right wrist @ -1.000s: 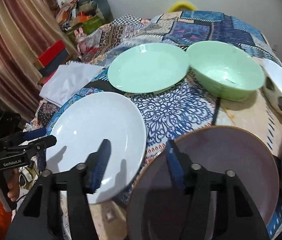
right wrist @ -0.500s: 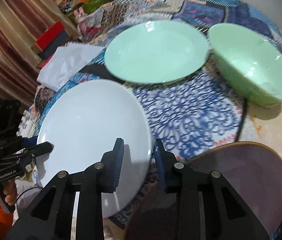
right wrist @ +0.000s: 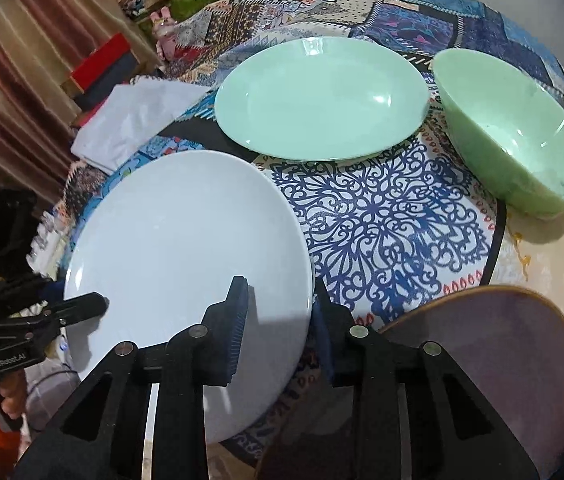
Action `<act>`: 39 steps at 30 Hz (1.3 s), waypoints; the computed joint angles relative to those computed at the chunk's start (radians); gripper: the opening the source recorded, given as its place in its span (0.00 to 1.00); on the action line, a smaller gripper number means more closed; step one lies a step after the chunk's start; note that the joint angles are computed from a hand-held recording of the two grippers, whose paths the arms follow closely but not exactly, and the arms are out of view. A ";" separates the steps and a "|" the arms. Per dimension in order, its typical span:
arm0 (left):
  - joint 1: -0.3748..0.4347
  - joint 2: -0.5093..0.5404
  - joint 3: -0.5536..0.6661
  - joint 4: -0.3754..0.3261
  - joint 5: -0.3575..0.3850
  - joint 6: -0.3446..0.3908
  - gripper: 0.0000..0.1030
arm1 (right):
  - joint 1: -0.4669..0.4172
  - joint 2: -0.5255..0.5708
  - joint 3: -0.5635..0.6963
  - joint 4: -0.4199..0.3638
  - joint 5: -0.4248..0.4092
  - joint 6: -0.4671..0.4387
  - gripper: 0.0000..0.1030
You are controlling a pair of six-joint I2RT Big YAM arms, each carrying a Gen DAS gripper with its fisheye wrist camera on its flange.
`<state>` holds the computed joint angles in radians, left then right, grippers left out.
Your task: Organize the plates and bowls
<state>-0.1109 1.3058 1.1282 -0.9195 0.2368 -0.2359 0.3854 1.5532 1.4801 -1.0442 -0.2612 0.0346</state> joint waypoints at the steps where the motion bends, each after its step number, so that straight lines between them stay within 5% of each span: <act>1: 0.002 -0.001 0.000 -0.002 0.001 -0.002 0.34 | 0.002 -0.002 -0.003 0.005 0.000 0.005 0.27; 22: -0.039 -0.059 0.016 -0.004 -0.084 -0.017 0.34 | -0.016 -0.134 -0.120 0.116 -0.031 0.067 0.26; 39: -0.186 -0.061 0.114 -0.001 -0.137 -0.036 0.34 | -0.131 -0.304 -0.200 0.134 -0.032 0.068 0.26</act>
